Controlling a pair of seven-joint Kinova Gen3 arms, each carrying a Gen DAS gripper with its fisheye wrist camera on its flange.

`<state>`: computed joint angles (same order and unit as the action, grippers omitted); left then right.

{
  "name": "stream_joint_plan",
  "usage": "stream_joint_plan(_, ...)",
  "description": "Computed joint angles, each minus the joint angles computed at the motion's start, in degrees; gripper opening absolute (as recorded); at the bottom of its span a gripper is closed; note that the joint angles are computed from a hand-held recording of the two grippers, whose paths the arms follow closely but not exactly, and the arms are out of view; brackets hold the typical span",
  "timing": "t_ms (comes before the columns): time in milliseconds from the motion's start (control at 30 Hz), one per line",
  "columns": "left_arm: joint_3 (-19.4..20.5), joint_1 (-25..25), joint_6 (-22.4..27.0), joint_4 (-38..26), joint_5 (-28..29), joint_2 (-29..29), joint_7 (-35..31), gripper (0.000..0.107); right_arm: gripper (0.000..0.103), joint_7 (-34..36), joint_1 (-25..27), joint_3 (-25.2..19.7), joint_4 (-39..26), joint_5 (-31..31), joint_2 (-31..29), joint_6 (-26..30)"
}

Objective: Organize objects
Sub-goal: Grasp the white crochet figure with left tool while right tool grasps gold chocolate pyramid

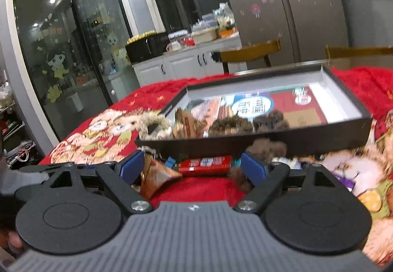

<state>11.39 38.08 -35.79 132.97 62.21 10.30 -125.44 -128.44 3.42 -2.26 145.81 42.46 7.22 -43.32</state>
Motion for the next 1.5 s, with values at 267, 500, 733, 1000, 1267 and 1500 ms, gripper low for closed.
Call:
stream_joint_plan(267,-1.5,-1.8,3.9,-1.1,-1.7,0.9,3.9,0.019,0.091,2.5,0.7,-0.2,0.6,2.8,1.6,-3.2)
stream_joint_plan(500,-1.1,0.3,0.7,-1.7,3.8,1.5,0.1,0.018,0.085,-0.3,3.0,-0.3,0.0,9.1,3.3,-7.9)
stream_joint_plan(733,0.5,2.5,-5.8,-1.8,9.5,2.0,-2.8,0.018,0.069,-13.6,1.0,-2.1,-5.5,14.5,3.6,1.0)
stream_joint_plan(1000,1.8,2.3,-7.6,-1.9,12.1,2.2,-4.5,0.018,0.054,-15.9,-2.3,-3.3,-8.2,14.0,4.3,6.7)
stream_joint_plan(1267,1.9,2.1,-7.4,-2.1,12.2,2.5,-5.0,0.018,0.037,-15.5,-2.2,-3.9,-8.1,13.7,3.9,7.4)
stream_joint_plan(1500,2.0,2.5,-8.5,-2.0,12.2,2.8,-4.6,0.018,0.029,-15.8,-1.5,-3.3,-7.7,14.9,4.1,5.4)
